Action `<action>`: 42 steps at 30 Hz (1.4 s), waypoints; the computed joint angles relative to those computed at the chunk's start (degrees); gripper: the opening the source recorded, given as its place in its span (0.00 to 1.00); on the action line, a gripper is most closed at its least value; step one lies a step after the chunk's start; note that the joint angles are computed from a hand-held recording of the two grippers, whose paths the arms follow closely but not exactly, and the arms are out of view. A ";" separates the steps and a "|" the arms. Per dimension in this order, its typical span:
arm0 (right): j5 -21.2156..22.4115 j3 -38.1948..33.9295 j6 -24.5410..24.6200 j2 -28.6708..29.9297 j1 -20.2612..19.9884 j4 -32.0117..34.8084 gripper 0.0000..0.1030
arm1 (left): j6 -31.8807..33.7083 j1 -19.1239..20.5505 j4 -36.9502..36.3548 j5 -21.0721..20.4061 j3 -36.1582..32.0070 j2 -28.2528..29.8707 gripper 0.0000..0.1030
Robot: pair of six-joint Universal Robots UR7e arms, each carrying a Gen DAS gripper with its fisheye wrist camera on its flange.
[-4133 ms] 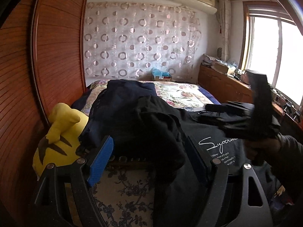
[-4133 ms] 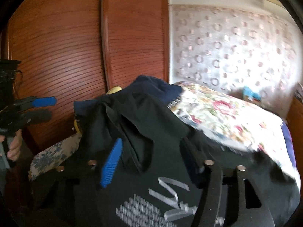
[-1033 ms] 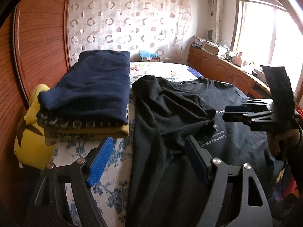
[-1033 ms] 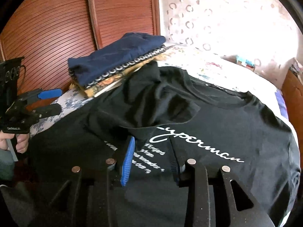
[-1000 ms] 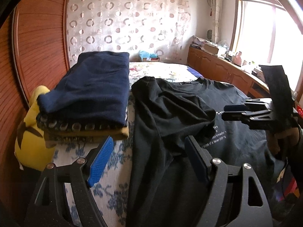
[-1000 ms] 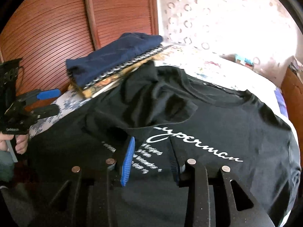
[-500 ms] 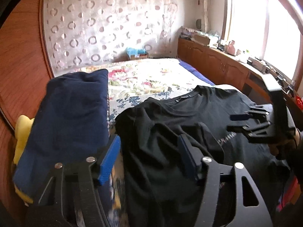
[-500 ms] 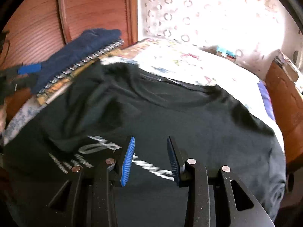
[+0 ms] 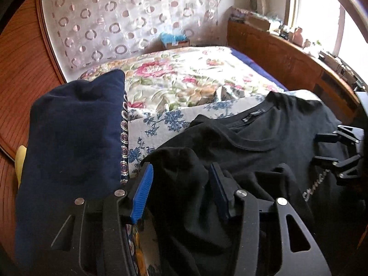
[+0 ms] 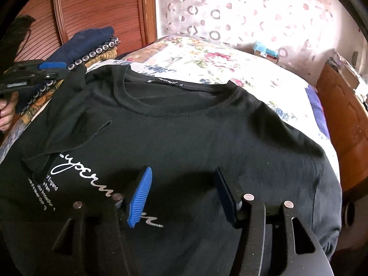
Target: Fold small clothes
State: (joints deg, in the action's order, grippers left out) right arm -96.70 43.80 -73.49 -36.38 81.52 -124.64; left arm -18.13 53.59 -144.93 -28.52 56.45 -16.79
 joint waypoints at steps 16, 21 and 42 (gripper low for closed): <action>1.13 -2.34 -0.97 1.18 -0.46 1.90 0.70 | 2.13 -1.46 -4.00 5.12 3.56 -2.85 0.03; 1.16 -1.82 -1.19 1.03 -0.42 1.47 0.71 | -0.05 -1.19 -3.26 9.61 5.64 -5.55 0.03; 3.10 0.75 0.93 -1.96 -1.49 -0.95 0.72 | 4.72 -5.33 -19.93 0.50 16.88 -6.70 0.48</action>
